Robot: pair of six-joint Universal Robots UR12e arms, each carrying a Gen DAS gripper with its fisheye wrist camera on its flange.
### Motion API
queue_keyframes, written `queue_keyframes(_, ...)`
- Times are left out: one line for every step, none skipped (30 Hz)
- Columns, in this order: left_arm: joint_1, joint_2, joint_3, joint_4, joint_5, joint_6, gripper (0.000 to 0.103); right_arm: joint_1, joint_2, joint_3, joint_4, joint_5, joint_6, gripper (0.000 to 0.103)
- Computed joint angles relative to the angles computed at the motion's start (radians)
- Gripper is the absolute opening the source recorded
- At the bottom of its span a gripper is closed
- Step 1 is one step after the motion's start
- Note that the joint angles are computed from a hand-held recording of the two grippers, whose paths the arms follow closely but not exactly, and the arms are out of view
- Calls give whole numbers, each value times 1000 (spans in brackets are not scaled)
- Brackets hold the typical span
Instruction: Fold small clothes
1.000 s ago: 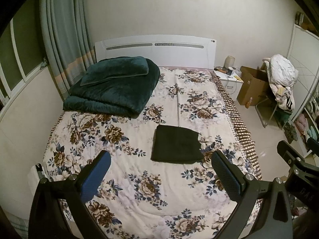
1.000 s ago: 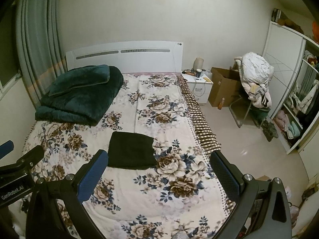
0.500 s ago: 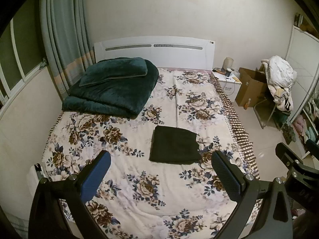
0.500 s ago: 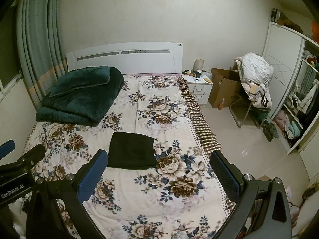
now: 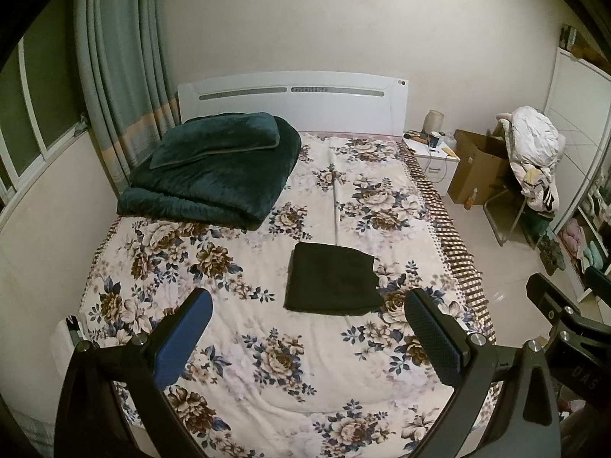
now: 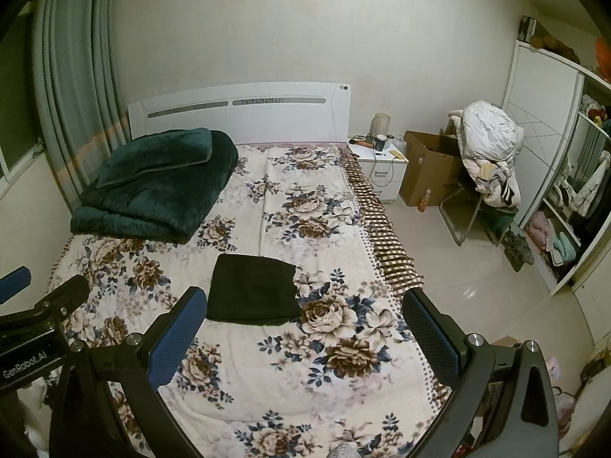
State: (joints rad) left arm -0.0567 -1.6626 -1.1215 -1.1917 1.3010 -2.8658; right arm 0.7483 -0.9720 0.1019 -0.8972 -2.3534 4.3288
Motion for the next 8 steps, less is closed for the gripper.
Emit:
queue_keyframes(-3, -3, 6, -2, 2, -2, 103, 0, 0, 1, 0, 0, 0, 103)
queue_keyframes(0, 1, -1, 0, -1, 0, 103, 1, -1, 1, 1, 0, 0, 103)
queue_keyframes(-1, 0, 1, -1, -1, -1, 103, 2, -1, 2, 1, -1, 2, 103)
queue_keyframes(0, 2, -4, 4, -1, -1, 103, 4, 6, -13, 15, -2, 12, 103)
queue_keyframes(-3, 0, 0, 8, 2, -4, 103, 6, 6, -13, 17, -2, 14, 103)
queue_keyframes(-7, -2, 4, 12, 4, -7, 103, 7, 6, -12, 18, -3, 18, 103)
queue_keyframes(-8, -3, 7, 12, 2, -8, 103, 7, -4, 8, 5, -4, 16, 103)
queue_keyframes(-9, -4, 12, 8, 0, -9, 103, 5, -3, 6, 2, -4, 11, 103)
